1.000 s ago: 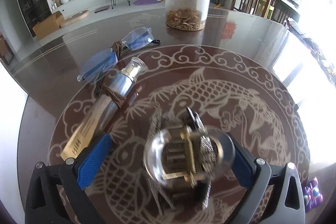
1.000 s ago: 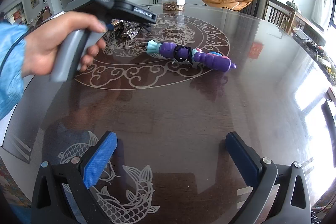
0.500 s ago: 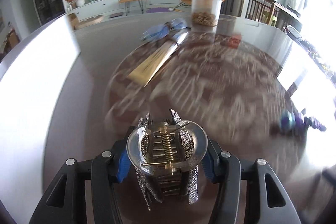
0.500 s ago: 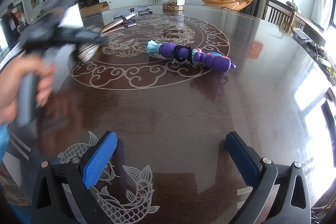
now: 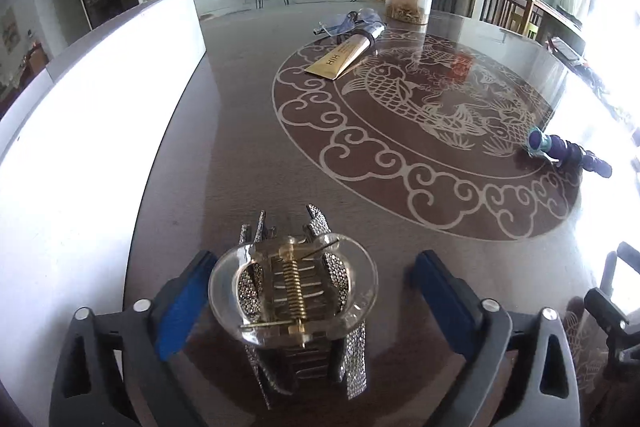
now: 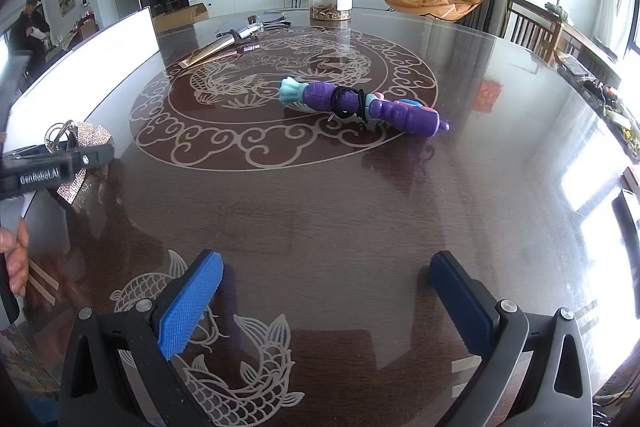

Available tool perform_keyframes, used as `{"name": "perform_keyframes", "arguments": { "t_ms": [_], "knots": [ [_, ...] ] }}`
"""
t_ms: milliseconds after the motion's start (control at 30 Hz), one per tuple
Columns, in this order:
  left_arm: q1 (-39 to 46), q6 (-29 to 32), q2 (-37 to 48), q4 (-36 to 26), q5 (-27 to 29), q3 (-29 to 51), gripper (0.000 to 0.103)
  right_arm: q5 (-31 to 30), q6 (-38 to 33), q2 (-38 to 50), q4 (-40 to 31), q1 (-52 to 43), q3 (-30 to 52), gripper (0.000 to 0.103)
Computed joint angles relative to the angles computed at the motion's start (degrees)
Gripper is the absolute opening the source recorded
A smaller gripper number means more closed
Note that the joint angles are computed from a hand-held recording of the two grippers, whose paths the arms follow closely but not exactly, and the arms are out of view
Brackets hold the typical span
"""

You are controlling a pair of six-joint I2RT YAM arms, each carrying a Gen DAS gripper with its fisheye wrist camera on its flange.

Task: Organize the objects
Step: 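Hold the metal ornament raised in the left tool, then grasp the purple caterpillar toy with the right tool while the left tool holds the ornament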

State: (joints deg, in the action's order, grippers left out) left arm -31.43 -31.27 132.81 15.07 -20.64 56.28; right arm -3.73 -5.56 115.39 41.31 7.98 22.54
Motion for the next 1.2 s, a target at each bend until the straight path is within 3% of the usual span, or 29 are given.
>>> {"name": "perform_keyframes", "arguments": {
  "t_ms": [867, 900, 1033, 1133, 1200],
  "knots": [
    [0.22, -0.76, 0.54, 0.41, 0.27, 0.21, 0.103, -0.29, -0.09, -0.65, -1.07, -0.16, 0.37, 0.103],
    [0.22, -0.76, 0.54, 0.41, 0.27, 0.21, 0.103, -1.23, -0.12, -0.98, -1.55, -0.69, 0.36, 0.103],
    [0.21, -0.78, 0.62, 0.47, 0.26, 0.24, 0.103, -14.25, 1.81, -4.7, -2.09, -9.18, -0.61, 0.103],
    [0.15, -0.94, 0.77, 0.61, -0.06, 0.29, 0.103, -19.2, 3.38, -6.26, -11.04, -14.21, 6.22, 0.103],
    [0.16, -0.91, 0.82, 0.63, -0.06, 0.32, 0.103, -21.12, 3.12, -4.69, -20.26, -16.05, 15.06, 0.103]
  ]
}}
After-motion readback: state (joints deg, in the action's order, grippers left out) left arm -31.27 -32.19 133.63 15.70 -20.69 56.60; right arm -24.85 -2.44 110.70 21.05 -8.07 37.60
